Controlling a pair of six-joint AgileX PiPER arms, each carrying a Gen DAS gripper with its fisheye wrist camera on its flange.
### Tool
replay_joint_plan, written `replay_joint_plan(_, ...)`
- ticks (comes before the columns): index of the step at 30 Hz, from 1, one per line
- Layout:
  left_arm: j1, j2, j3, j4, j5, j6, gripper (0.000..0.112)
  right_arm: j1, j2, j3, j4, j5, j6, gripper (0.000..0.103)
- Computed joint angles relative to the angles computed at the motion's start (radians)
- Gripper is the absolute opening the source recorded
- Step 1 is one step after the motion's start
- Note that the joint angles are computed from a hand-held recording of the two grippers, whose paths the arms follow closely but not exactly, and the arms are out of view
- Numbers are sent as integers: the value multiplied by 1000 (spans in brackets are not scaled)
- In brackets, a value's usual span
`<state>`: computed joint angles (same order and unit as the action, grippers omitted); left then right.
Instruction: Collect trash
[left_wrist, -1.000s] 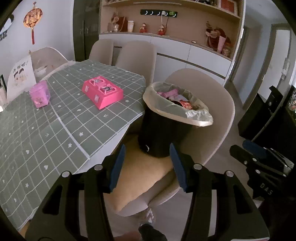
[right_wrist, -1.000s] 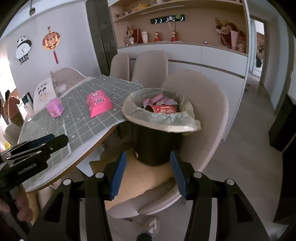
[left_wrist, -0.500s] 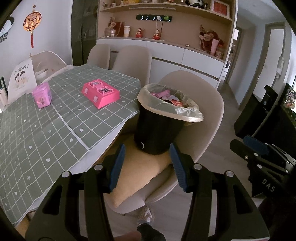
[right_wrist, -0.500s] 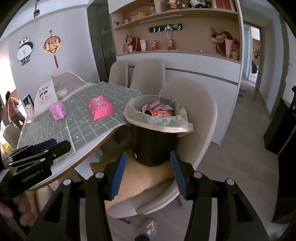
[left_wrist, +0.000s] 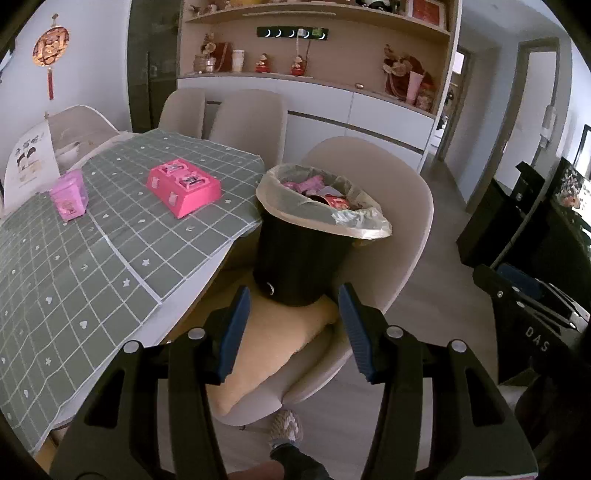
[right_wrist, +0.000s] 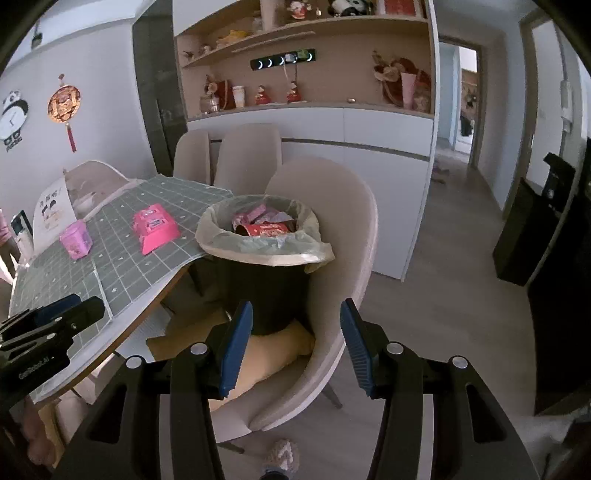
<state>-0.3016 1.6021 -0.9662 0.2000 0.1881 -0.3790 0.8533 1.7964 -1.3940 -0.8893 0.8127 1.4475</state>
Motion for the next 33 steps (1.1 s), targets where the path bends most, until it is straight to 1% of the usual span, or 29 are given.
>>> replay_joint_plan(3, -4, 16, -11, -16, 2, 22, 48, 1, 1, 4, 4, 10, 6, 47)
replay_joint_plan(9, 6, 43, -35, -104, 3, 131, 48, -4, 13, -10, 17, 27, 1, 47)
replay_joint_plan(13, 5, 45, -35, -97, 2, 123, 48, -1, 13, -9, 13, 29, 4, 47)
replay_joint_plan(17, 14, 55, -47, -130, 3, 159, 48, -6, 19, -20, 22, 27, -11, 47)
replay_joint_plan(21, 18, 64, -58, -130, 3, 156, 48, -18, 25, -31, 32, 21, -35, 47)
replay_joint_plan(31, 17, 62, -63, -104, 4, 133, 48, -14, 27, -36, 28, 26, -28, 47)
replay_joint_plan(33, 19, 61, -66, -118, 6, 150, 48, -19, 33, -48, 33, 25, -40, 47)
